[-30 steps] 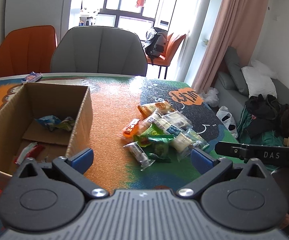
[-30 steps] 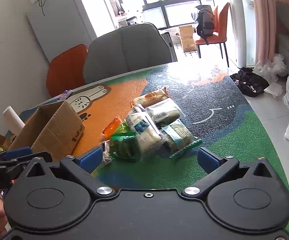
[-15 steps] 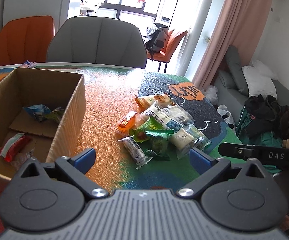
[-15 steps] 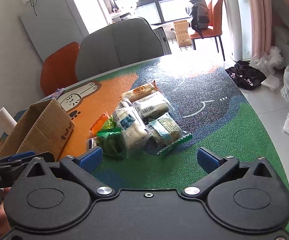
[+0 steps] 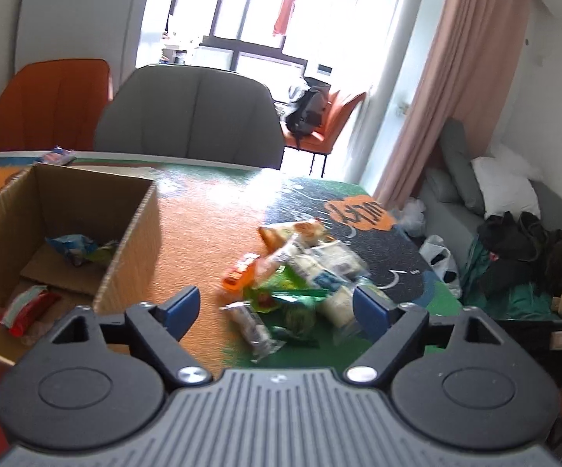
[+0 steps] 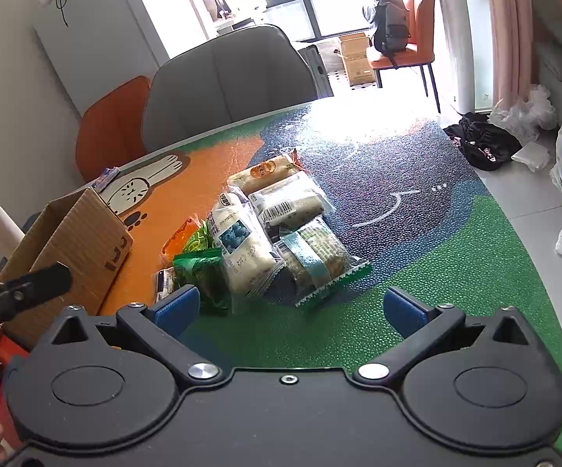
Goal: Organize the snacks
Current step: 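Move both tools back over the snack pile, then grasp a clear stick packet with the left gripper while the right grasps a teal-striped bread bun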
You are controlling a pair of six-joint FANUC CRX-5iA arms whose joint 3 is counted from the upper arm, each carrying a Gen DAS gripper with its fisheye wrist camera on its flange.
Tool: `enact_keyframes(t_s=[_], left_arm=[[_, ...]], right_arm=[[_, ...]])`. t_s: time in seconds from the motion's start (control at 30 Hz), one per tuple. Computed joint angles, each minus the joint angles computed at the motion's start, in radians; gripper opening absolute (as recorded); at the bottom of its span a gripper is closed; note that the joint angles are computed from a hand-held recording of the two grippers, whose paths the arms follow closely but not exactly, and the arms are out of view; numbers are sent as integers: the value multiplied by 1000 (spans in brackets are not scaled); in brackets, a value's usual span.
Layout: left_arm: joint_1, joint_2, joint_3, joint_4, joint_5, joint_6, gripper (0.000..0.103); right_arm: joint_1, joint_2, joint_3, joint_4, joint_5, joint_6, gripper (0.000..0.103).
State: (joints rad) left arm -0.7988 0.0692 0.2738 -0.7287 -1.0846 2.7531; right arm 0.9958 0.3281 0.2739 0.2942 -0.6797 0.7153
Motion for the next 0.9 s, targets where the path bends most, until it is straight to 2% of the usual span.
enact_keyframes(t_s=[0.1,0.17,0.27,0.4,0.47,0.6,0.9], left_arm=[[23,19,4,45,25,-25,78],[44,36,8,82,31,-39,67],[72,55,3,120,41,-48,54],[92,84,7,131,31,-42,48],[106,94,6,147,34,-45,44],[119,113,10,155,30,-50,39],[150,138,18,175,24,-66,37]], right_arm=[[-3,8,3,2,13,6,102],[-5,10,0,10,23,7,100],[-12,17,6,3,34,19,90],[-26,36,28,0,36,30,73],[-32,50,44,9,30,29,70],[-43,82,75,27,20,27,61],[-48,168,163,59,-54,46,62]])
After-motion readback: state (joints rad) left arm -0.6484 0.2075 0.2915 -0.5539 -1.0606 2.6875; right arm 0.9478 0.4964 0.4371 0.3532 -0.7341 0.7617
